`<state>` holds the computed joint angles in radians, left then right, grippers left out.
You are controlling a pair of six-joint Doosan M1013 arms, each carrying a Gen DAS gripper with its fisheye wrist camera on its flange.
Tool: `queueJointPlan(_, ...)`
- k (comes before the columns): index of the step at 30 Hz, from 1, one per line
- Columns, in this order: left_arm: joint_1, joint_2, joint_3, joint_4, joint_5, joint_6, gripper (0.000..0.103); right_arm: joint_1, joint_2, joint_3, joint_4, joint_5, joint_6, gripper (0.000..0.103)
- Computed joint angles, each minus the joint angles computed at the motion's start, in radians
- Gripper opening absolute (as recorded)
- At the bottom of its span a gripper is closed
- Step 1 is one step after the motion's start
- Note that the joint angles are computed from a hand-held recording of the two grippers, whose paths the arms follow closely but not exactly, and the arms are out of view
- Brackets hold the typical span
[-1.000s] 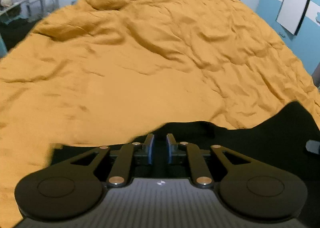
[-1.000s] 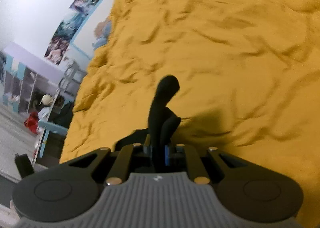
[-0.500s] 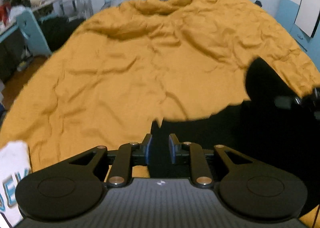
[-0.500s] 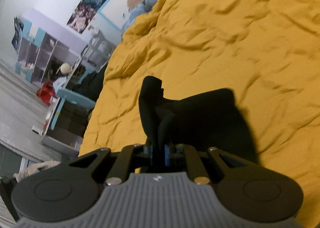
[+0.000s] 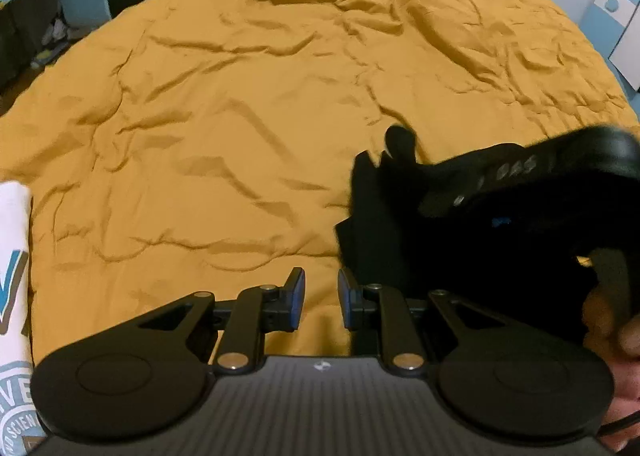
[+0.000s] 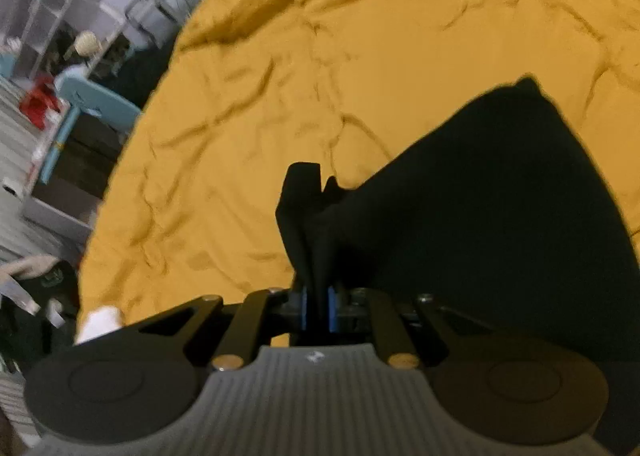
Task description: Fold small clothes
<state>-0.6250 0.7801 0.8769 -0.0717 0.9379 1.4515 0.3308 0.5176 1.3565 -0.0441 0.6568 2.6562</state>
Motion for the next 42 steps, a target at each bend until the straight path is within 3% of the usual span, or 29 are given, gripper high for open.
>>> queueJointPlan(6,0.011,-0.007,0.022,-0.02,-0.003,-0.007,0.023,0.0,0.065,-0.066,0.041,0.1,-0.065,0.005)
queueJointPlan(8,0.012,-0.021,0.039,-0.022,-0.013,-0.003,0.023,-0.001,0.058,-0.061,0.052,0.09,-0.088,0.016)
queueJointPlan(11,0.015,-0.05,0.064,-0.04,-0.03,0.005,0.025,0.005,0.015,-0.038,0.061,0.036,-0.133,0.029)
queueJointPlan(14,0.017,-0.095,0.11,-0.081,-0.076,0.035,0.037,0.017,-0.048,0.0,0.104,-0.048,-0.237,0.04)
queueJointPlan(18,0.031,-0.159,0.186,-0.223,-0.137,0.109,0.055,0.035,-0.153,0.088,0.051,-0.159,-0.272,0.048)
queueJointPlan(20,0.04,-0.177,0.212,-0.315,-0.147,0.15,0.059,0.041,-0.199,0.137,-0.049,-0.176,-0.221,0.05)
queueJointPlan(24,0.044,-0.194,0.259,-0.424,-0.139,0.178,0.078,0.058,-0.272,0.239,-0.288,-0.119,-0.031,0.05)
queueJointPlan(29,0.039,-0.198,0.317,-0.482,-0.094,0.174,0.081,0.071,-0.354,0.402,-0.394,-0.11,0.079,0.05)
queueJointPlan(32,0.051,-0.187,0.354,-0.615,-0.072,0.183,0.081,0.08,-0.4,0.491,-0.421,-0.124,0.112,0.051)
queueJointPlan(35,0.058,-0.169,0.385,-0.729,-0.059,0.177,0.081,0.098,-0.419,0.546,-0.45,-0.129,0.147,0.054)
queueJointPlan(37,0.058,-0.163,0.403,-0.777,-0.086,0.171,0.08,0.112,-0.413,0.558,-0.458,-0.129,0.142,0.063)
queueJointPlan(38,0.061,-0.165,0.418,-0.816,-0.103,0.19,0.074,0.118,-0.414,0.57,-0.447,-0.137,0.123,0.066)
queueJointPlan(41,0.061,-0.17,0.432,-0.883,-0.144,0.226,0.033,0.141,-0.413,0.589,-0.441,-0.148,0.096,0.073)
queueJointPlan(42,0.055,-0.175,0.43,-0.87,-0.167,0.231,0.024,0.15,-0.407,0.588,-0.456,-0.138,0.099,0.076)
